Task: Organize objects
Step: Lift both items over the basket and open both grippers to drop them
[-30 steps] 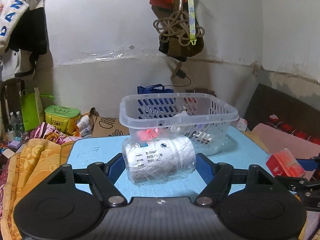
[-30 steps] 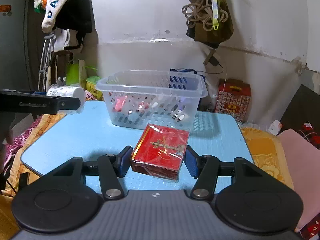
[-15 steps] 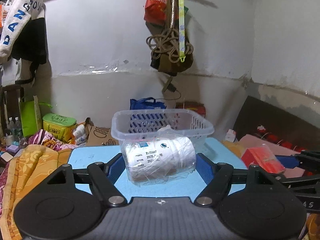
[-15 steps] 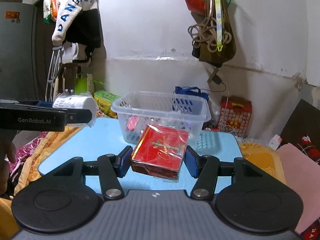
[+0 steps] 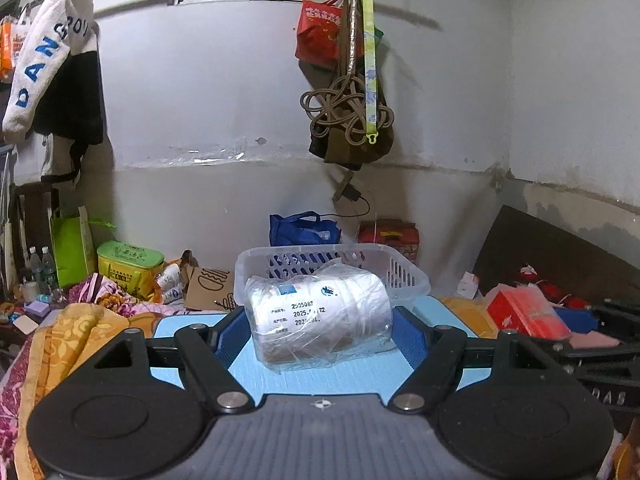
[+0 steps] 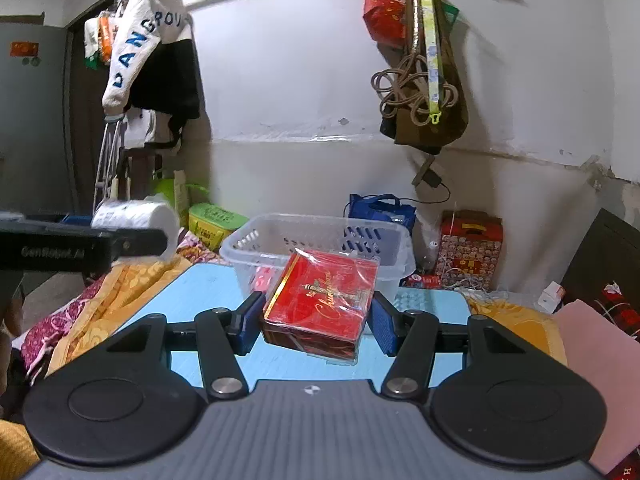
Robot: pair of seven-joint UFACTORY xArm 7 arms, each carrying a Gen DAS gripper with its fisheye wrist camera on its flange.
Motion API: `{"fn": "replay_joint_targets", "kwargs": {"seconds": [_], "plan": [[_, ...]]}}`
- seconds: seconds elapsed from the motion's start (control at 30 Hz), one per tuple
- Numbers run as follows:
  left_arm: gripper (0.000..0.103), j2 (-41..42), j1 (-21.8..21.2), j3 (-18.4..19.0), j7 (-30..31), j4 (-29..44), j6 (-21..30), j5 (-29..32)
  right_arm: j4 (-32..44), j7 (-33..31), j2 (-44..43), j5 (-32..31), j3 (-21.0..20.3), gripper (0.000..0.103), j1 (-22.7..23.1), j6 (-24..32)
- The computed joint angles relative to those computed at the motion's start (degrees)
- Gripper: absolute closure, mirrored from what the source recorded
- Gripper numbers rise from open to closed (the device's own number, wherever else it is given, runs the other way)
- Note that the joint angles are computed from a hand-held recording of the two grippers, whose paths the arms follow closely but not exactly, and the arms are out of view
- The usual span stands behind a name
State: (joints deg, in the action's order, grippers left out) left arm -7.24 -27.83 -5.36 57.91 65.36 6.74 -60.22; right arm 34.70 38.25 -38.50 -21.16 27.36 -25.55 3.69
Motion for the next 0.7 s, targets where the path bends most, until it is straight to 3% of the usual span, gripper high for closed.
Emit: {"fn": "replay_joint_targets", "kwargs": {"seconds": [0.4, 0.7], "plan": [[0.024, 2.3, 1.0, -1.9, -8.4, 2.6, -0.5, 8.7, 4.2, -1.4, 5.0, -0.3, -2.0, 0.044, -1.6, -0.9], [0.024, 14.7, 5.7, -4.8, -16.1, 16.6, 2.8, 17.5, 12.8, -2.7, 17.7, -4.3, -1.7, 0.044, -4.6, -2.2]]}}
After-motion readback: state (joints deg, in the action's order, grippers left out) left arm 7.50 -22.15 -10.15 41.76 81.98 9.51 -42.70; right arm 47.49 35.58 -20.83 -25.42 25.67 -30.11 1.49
